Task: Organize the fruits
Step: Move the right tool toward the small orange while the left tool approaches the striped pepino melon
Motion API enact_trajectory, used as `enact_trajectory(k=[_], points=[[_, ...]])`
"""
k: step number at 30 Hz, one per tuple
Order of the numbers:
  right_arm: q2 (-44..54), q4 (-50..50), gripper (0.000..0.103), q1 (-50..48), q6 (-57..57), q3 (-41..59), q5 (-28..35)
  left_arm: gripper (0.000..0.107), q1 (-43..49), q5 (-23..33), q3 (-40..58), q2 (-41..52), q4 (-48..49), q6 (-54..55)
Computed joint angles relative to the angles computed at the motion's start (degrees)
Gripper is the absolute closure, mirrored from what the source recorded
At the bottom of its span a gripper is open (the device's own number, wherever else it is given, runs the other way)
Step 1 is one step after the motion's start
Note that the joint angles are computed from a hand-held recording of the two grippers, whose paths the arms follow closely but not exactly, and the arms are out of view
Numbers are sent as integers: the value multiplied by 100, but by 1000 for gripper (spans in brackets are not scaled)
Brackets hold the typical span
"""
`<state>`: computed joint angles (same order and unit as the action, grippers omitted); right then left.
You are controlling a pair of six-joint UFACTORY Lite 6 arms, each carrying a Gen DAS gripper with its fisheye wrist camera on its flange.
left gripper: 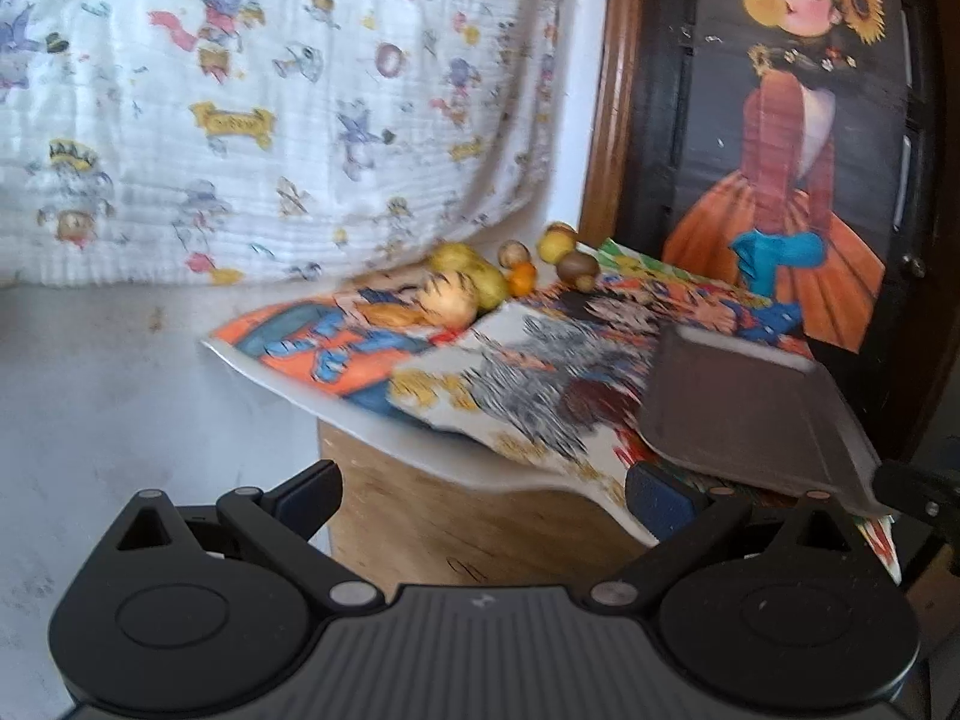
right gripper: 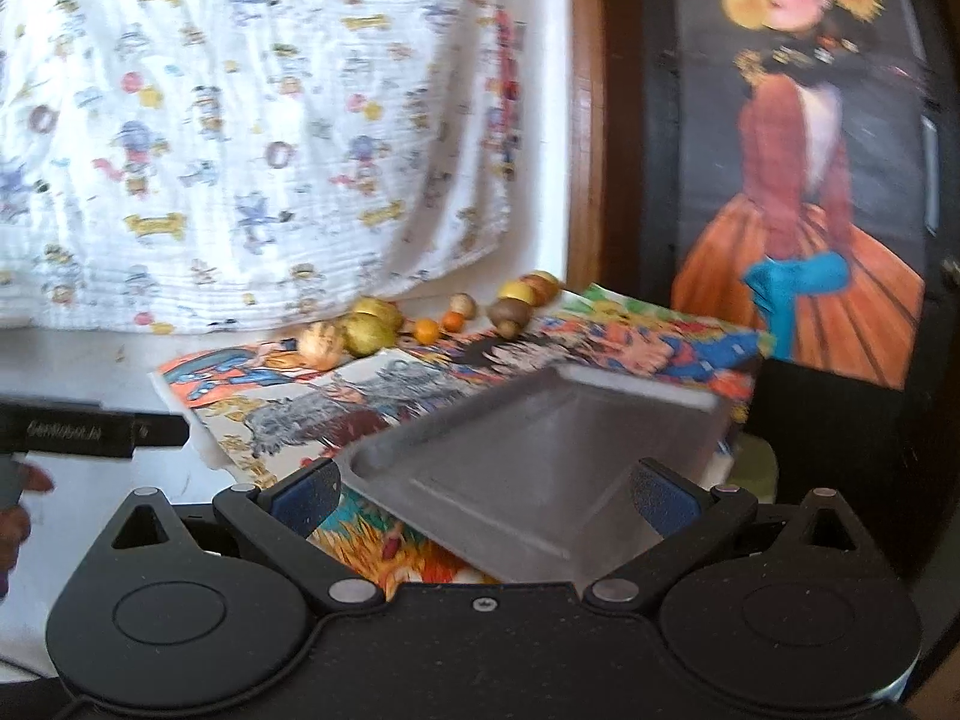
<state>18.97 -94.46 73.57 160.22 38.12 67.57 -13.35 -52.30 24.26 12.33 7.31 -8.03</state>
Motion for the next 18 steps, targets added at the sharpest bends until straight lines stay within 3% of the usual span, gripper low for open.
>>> enact_trajectory(k=[6, 11, 14, 18], points=[[-1206, -823, 0, -948, -1021, -398, -890, 4, 441, 388, 634, 131, 432, -138], [-2127, -1164, 0, -2307, -2172, -174, -2570, 4, 676, 713, 1383, 506, 814, -334], [-2234, -747, 0, -3159, -3188, 534, -3765, 4, 734, 1006, 1924, 770, 1062, -522], [-1665, 1058, 0, -4101, -5586, 2088, -5065, 4, 774, 1575, 2733, 1013, 1609, -1136]])
